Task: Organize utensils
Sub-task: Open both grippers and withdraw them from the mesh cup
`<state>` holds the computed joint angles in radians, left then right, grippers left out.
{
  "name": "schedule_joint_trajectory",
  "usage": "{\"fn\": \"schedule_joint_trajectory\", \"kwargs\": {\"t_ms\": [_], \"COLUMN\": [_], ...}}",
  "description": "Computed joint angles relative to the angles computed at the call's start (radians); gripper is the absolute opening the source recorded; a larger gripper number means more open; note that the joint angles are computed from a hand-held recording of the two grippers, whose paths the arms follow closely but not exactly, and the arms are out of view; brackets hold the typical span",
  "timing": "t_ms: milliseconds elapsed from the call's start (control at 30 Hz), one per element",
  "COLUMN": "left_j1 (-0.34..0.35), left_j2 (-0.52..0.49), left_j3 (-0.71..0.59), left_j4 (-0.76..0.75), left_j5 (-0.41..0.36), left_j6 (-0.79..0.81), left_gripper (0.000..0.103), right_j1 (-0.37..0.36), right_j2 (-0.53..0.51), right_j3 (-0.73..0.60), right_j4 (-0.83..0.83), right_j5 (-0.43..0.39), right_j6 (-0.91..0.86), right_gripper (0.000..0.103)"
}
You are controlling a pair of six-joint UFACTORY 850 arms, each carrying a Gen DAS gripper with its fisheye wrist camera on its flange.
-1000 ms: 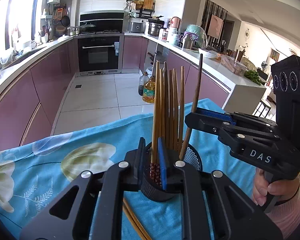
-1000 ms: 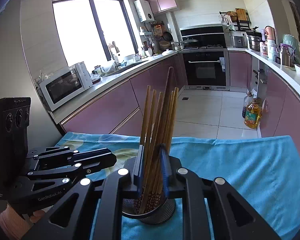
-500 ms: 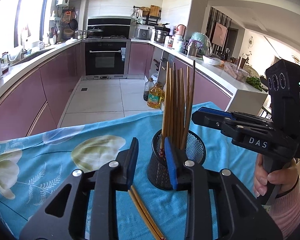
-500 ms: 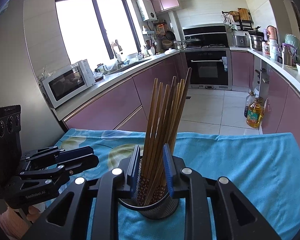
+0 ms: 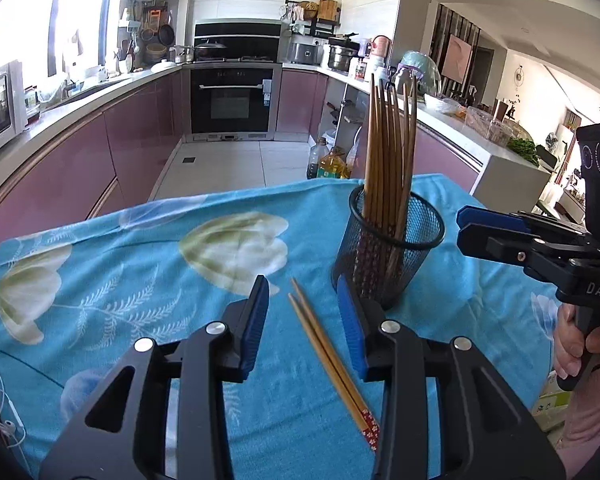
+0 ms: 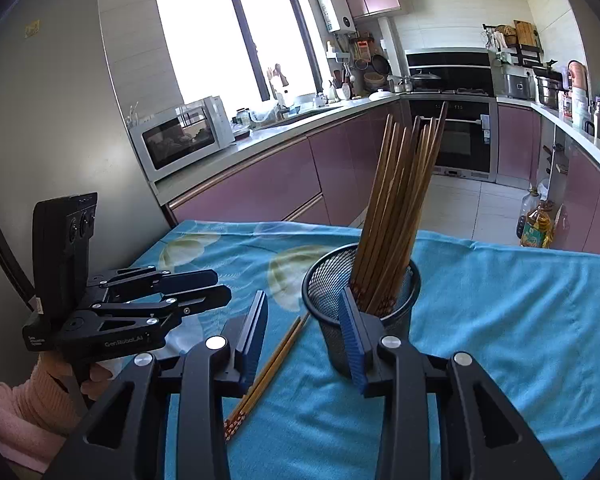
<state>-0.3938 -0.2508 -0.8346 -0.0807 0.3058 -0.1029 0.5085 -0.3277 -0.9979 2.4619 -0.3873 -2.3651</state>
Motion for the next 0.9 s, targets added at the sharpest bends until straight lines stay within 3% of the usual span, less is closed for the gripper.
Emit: {"fn": "schedule_joint_trajectory", "kwargs": {"t_ms": [200, 367, 900], "left_j1": [0.030, 0.034, 0.038], "left_j2": [-0.001, -0.007, -0.012], "left_j3": [0.053, 0.079, 0.106], "left_j4": [0.144, 0.138, 0.200], "left_j5": [0.004, 0.007, 0.017], "left_j6": [-0.194, -0.218, -0.310], "left_gripper": [0.037, 0.037, 0.041], "right_j1": [0.025, 0.063, 0.137], "right_j2": [-0.068, -0.113, -0.136], "right_j3": [-0.020, -0.040, -0.042], "right_j4": [-0.157, -0.240, -0.008], "right_j5": [0.041, 0.084, 0.204], "right_j6": [0.183, 0.264, 0.011], "right_gripper": [0.039, 0.039, 0.039]}}
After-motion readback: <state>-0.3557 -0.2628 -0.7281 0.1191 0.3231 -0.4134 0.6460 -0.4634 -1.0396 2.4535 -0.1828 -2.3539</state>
